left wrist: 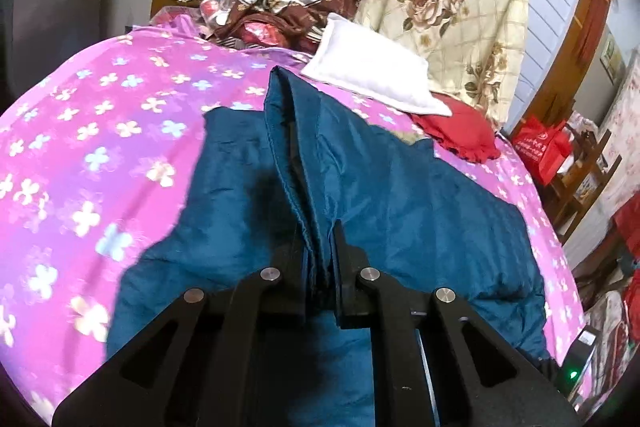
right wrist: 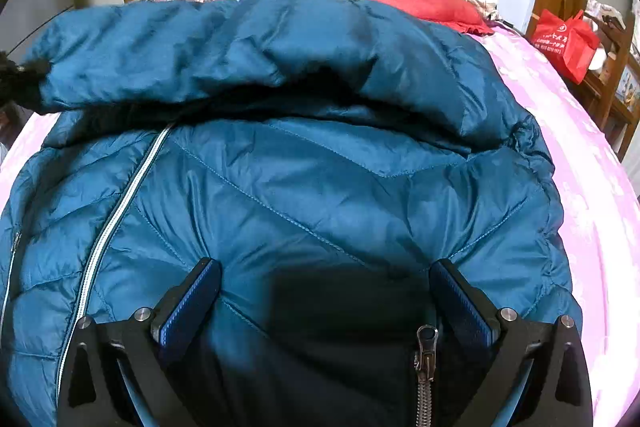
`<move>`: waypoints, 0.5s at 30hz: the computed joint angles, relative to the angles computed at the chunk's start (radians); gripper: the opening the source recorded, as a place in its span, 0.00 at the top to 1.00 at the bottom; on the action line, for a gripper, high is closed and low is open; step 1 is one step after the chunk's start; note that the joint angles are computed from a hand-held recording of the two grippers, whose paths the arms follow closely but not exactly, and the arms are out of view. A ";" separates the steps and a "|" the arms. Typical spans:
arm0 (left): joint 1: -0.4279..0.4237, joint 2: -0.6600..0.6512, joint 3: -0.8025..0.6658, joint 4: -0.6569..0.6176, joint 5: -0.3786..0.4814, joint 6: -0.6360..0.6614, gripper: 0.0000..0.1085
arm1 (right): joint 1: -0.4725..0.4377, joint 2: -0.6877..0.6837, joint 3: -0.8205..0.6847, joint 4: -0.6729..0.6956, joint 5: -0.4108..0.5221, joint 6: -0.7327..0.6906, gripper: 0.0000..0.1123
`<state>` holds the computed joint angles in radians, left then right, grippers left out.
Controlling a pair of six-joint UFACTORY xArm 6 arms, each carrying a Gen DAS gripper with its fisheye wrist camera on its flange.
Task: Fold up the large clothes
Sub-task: 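Lay the sleeve across the jacket body and open the right tool, then press the folded sleeve flat with the open left tool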
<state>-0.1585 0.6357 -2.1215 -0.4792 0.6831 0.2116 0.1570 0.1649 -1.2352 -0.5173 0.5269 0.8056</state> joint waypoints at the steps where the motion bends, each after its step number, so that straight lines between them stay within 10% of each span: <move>1: 0.006 0.013 -0.013 0.016 0.004 -0.004 0.93 | -0.001 0.001 -0.002 0.001 0.000 -0.003 0.08; 8: 0.041 0.121 -0.075 0.088 0.136 -0.031 0.91 | -0.010 -0.004 0.008 0.039 -0.019 -0.029 0.08; 15: 0.052 -0.034 0.127 0.145 -0.117 -0.087 0.60 | -0.049 -0.052 0.048 0.110 -0.068 -0.056 0.14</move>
